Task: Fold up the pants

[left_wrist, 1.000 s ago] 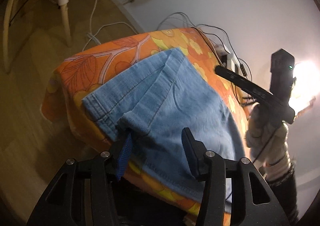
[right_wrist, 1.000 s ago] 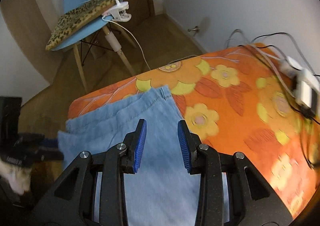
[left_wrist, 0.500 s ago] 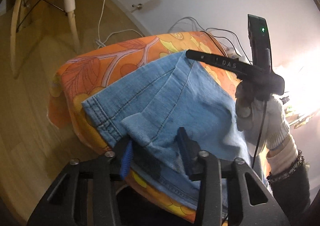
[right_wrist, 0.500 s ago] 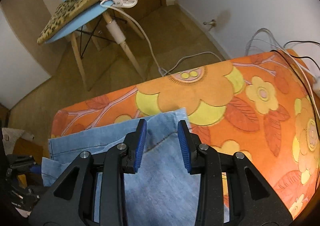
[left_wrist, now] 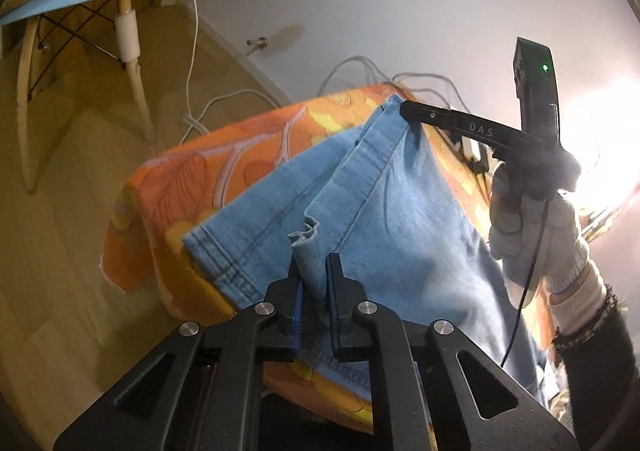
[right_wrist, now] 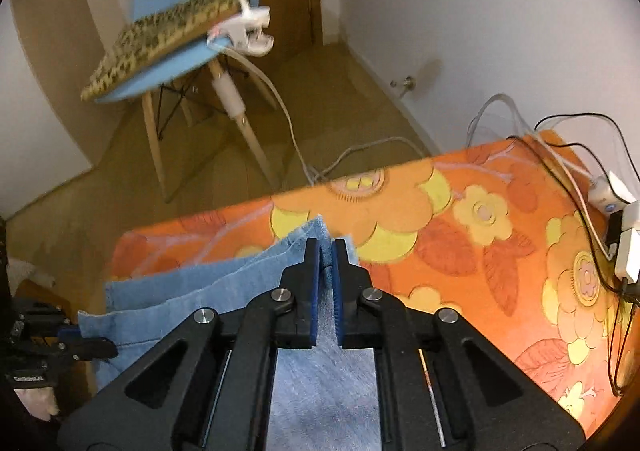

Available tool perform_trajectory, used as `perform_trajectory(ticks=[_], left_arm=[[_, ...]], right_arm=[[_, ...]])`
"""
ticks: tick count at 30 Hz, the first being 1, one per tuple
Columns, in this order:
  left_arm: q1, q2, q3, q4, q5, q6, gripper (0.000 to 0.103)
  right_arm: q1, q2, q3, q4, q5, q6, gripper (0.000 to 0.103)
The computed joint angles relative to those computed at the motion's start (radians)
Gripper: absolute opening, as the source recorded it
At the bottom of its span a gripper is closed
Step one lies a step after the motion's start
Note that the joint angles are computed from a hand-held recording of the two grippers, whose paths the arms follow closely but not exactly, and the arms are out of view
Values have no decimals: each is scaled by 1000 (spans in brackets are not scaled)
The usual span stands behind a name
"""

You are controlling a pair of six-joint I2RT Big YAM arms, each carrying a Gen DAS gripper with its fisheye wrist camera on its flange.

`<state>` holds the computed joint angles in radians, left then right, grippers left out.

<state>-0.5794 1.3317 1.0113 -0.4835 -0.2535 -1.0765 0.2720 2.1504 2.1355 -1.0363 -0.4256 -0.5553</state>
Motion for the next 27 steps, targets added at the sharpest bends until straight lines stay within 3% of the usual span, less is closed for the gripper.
perform_trajectory(ticks=[3, 9, 10, 12, 14, 20, 24, 27], left_arm=[[6, 1, 3, -2, -13, 22, 9], [22, 13, -1, 9, -15, 56, 8], [25, 16, -4, 13, -17, 63, 8], [34, 29, -10, 22, 5, 49, 8], [39, 37, -13, 26, 18, 41, 8], [30, 52, -5, 25, -9, 75, 8], [35, 52, -1, 12, -3, 101, 8], [29, 56, 12, -14, -18, 122, 8]], right_arm=[[13, 22, 36, 11, -1, 39, 6], [52, 72, 47, 50, 86, 54, 5], [51, 80, 50, 49, 88, 54, 5], [45, 121, 112, -26, 73, 52, 5], [36, 108, 92, -9, 91, 80, 6], [-46, -78, -114, 92, 26, 181, 13], [-116, -234, -280, 169, 1, 242, 38], [-176, -341, -393, 202, 2, 252, 39]])
